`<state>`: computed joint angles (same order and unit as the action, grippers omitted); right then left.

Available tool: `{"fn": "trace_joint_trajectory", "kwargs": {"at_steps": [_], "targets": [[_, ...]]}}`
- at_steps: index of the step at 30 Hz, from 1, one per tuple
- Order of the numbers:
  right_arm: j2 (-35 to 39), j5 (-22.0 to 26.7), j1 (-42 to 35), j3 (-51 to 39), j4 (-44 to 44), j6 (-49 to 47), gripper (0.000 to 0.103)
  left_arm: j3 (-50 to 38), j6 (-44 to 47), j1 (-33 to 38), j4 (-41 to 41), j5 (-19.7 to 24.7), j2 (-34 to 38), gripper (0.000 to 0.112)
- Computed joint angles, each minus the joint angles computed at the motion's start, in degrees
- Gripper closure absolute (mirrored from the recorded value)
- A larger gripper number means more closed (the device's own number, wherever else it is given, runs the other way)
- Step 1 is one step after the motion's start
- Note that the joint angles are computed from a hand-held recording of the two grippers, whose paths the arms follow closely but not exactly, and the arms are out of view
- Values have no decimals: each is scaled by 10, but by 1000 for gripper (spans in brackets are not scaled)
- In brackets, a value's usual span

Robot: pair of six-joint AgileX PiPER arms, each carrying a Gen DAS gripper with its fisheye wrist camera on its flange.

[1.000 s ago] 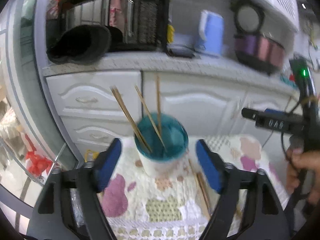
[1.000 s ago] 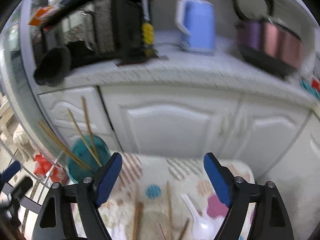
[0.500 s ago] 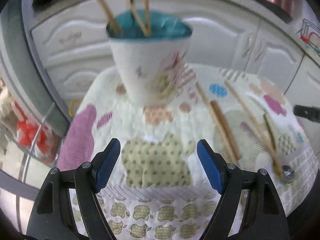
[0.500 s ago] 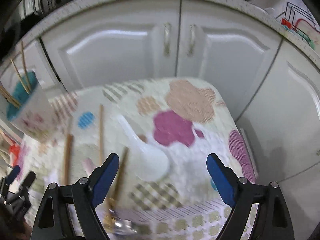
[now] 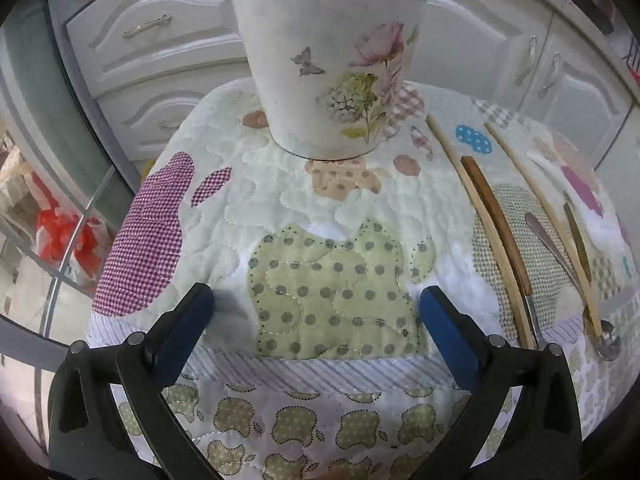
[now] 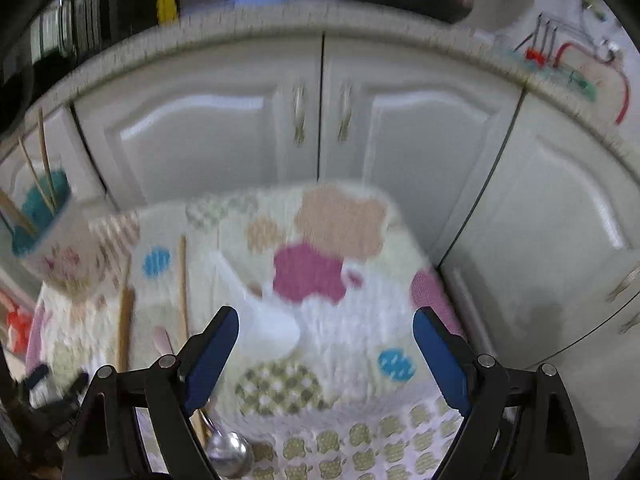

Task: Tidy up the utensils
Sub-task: 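Withdraw both open tools from the floral cup back over the table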

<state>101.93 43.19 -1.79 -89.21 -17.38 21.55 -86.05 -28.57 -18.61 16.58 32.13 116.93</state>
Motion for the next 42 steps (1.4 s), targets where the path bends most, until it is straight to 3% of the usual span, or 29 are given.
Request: {"fn": "trace_joint_trajectory", "kwargs": {"at_steps": [6, 12, 21, 28, 42], "targets": [[-28, 40, 59, -62, -180, 107, 5, 13, -7, 2, 8, -15, -5, 9], [-42, 48, 73, -131, -154, 76, 1, 10, -9, 1, 10, -15, -3, 9], [21, 117, 87, -306, -107, 30, 1, 21, -18, 0, 21, -30, -6, 9], [49, 137, 90, -381, -104, 11, 1, 27, -24, 0, 26, -36, -8, 10], [46, 124, 65, -353, -58, 0, 1, 31, -29, -1, 29, -37, -11, 10]]}}
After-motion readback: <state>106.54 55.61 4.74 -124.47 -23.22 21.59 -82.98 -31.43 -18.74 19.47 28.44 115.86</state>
